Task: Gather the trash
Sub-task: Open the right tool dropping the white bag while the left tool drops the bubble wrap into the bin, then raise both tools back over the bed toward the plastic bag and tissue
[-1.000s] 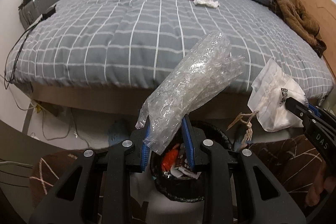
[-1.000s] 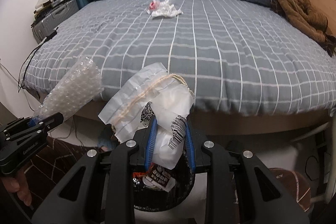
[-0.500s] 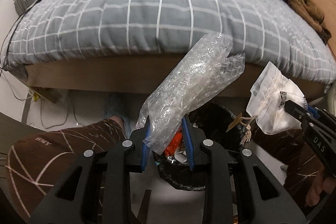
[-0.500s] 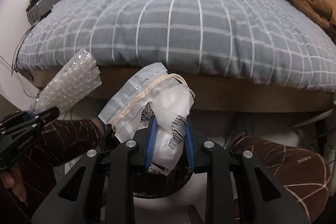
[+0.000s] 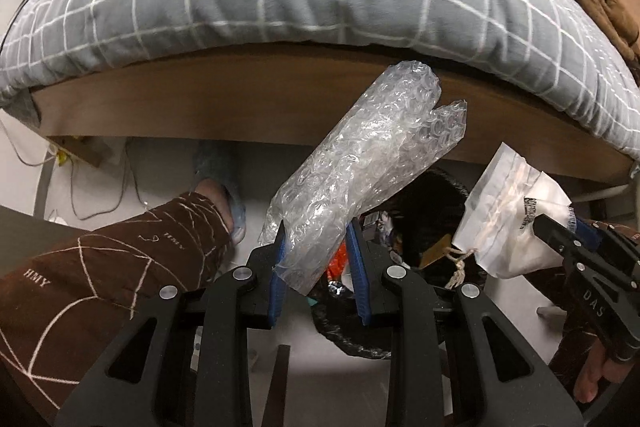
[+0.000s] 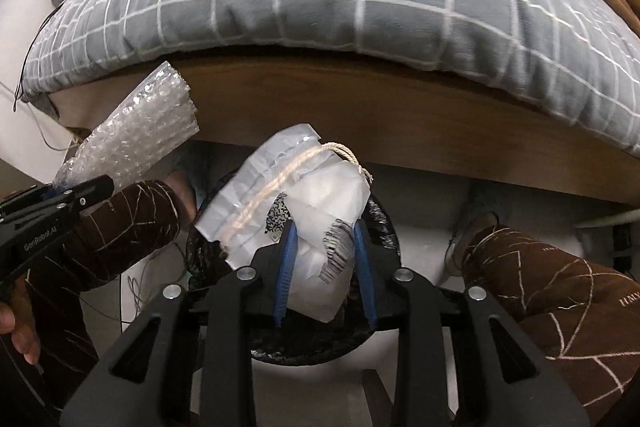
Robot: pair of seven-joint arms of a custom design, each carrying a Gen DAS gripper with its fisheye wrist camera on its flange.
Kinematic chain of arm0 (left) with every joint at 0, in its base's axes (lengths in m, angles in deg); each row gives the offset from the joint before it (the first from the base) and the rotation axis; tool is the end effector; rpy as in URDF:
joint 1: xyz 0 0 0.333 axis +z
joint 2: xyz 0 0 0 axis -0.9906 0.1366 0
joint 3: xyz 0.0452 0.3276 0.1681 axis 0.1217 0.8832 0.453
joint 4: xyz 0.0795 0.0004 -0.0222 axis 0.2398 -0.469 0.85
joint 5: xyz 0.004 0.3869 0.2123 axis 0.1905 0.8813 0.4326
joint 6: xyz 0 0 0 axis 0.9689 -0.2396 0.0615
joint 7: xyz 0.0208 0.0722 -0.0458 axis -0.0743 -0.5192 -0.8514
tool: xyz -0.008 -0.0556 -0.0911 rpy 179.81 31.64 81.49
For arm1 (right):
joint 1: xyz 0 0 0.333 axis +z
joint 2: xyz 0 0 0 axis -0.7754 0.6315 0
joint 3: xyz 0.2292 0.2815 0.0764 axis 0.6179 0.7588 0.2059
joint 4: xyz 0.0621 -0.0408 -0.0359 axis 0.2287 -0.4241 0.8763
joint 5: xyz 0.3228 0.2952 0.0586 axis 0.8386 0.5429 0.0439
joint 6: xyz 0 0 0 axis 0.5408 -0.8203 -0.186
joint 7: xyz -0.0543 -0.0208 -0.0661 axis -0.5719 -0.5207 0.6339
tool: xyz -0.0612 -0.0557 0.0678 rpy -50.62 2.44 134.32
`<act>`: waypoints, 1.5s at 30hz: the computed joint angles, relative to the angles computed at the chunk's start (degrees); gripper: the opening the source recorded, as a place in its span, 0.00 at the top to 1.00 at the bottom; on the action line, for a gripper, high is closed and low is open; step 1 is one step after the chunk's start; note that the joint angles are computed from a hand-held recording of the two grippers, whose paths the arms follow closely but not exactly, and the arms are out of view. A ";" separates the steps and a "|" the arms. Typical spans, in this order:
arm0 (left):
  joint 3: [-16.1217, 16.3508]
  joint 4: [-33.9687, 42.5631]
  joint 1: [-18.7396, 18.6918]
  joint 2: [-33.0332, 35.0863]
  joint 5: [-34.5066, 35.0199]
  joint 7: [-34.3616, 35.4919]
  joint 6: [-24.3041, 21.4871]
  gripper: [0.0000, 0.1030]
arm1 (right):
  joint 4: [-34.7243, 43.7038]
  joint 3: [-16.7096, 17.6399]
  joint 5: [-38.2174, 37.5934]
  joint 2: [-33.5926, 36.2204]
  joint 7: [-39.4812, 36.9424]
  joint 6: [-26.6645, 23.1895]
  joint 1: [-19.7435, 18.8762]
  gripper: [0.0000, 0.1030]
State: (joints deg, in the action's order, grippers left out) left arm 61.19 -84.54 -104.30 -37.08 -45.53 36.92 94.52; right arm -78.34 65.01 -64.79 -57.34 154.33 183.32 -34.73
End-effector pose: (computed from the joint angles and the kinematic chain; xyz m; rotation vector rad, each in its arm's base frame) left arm 0.6661 -0.3960 0.4461 -2.3245 1.7234 -0.3476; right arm 0.7142 0.2236 0.4437 -2.2949 1.5703 -0.2273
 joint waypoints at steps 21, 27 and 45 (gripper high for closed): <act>-0.74 8.83 -2.44 6.15 -1.40 6.11 -0.61 0.73 | -3.03 -2.94 -3.44 -2.62 5.20 7.93 -2.29 0.13; 0.65 11.64 -4.59 7.62 0.66 5.95 -1.91 0.48 | -2.59 -2.90 -3.22 -2.47 6.65 8.10 -2.92 0.13; 4.08 13.64 -6.62 3.45 14.04 -2.26 -1.68 0.06 | -0.25 -2.58 -3.42 -3.59 6.11 14.57 -2.71 0.12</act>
